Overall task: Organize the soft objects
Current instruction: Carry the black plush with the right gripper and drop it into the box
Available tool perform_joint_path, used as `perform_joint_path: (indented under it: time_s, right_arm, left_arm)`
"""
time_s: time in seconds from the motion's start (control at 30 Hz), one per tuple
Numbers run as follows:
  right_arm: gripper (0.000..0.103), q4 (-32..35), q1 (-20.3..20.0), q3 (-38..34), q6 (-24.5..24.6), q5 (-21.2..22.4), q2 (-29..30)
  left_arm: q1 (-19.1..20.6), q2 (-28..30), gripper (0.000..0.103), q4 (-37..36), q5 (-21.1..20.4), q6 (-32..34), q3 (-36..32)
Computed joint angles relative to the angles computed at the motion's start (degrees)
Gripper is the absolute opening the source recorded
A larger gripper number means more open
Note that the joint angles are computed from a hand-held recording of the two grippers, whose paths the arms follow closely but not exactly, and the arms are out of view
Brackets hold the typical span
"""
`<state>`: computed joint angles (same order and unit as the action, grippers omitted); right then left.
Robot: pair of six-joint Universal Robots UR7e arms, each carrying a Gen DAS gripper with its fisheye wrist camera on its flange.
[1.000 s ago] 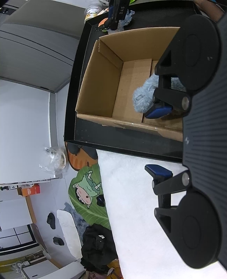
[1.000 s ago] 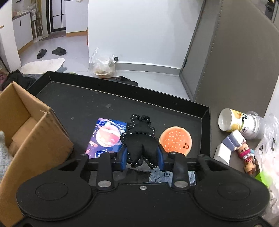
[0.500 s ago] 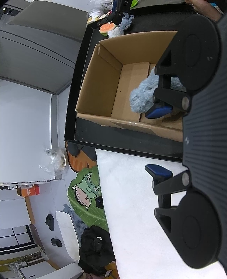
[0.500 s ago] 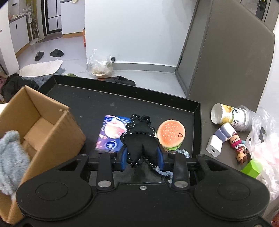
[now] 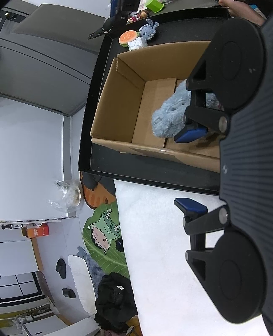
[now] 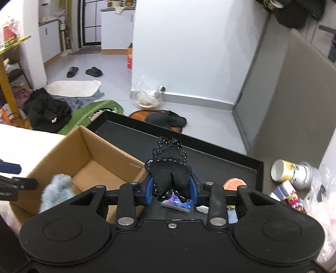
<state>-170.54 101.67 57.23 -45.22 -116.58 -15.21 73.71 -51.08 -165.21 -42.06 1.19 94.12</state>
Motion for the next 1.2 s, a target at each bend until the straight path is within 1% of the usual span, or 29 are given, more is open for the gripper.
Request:
perform_joint_path:
  time_s: [0.2,0.33,0.4,0.47,0.5,0.57,0.6,0.63,0.67,0.7,0.87,0.97,1.07,1.2]
  right_arm:
    - [0.034,0.35,1.25,0.42,-1.07,0.81,0.21]
    - [0.035,1.04,1.95,1.02,-1.54,1.78,0.24]
    - [0.035,1.52,2.31,0.95,-1.97,2.1,0.49]
    - [0.035,2.2,2.65,0.95,-2.38,2.83,0.7]
    - [0.035,2.51,2.8,0.93,-2.57,3.15,0.82]
    - [0.035,3.23,3.11,0.46,-3.18,3.51,1.32]
    - [0.035,3.77,3.25,-0.08,-3.47,3.51,1.77]
    - [0.035,4.23,3.43,-0.6,-3.56,3.43,2.19]
    - [0.035,4.74,3.59,-1.1,-3.58,3.41,2.56]
    - [0.035,5.28,3.75,-1.74,-3.62,3.43,3.03]
    - [0.036,7.41,4.55,-3.89,-4.0,3.79,4.71]
    - [0.037,8.77,4.87,-5.42,-4.55,3.75,5.95]
    - [0.037,10.04,5.13,-6.89,-4.49,3.53,7.05]
    - [0.037,11.43,5.39,-8.48,-4.8,3.61,8.16]
  left_arm:
    - [0.62,-0.37,0.055,3.24,-1.13,-2.55,-0.63]
    - [1.1,-0.81,0.052,6.23,-1.83,-4.88,-1.01]
    - [1.35,-0.81,0.048,7.93,-2.25,-6.05,-1.43]
    - [1.55,-0.93,0.04,9.35,-2.95,-7.11,-1.7]
    - [1.66,-0.99,0.037,10.28,-3.24,-7.57,-1.86]
    - [1.91,-1.12,0.023,12.02,-4.38,-8.21,-2.15]
    - [2.02,-1.22,0.02,12.56,-5.04,-8.54,-2.22]
    - [2.08,-1.34,0.014,12.34,-5.46,-8.65,-2.07]
    - [2.04,-1.43,0.012,11.97,-5.27,-8.99,-1.82]
    - [1.96,-1.51,0.012,11.64,-4.71,-9.29,-1.56]
    - [2.09,-2.18,0.012,11.08,-4.93,-10.97,-0.79]
    - [1.98,-2.44,0.012,10.82,-4.0,-13.28,-0.5]
    - [1.71,-2.59,0.012,9.93,-3.26,-13.63,-0.03]
    - [2.17,-2.73,0.012,10.42,-4.53,-14.83,-0.5]
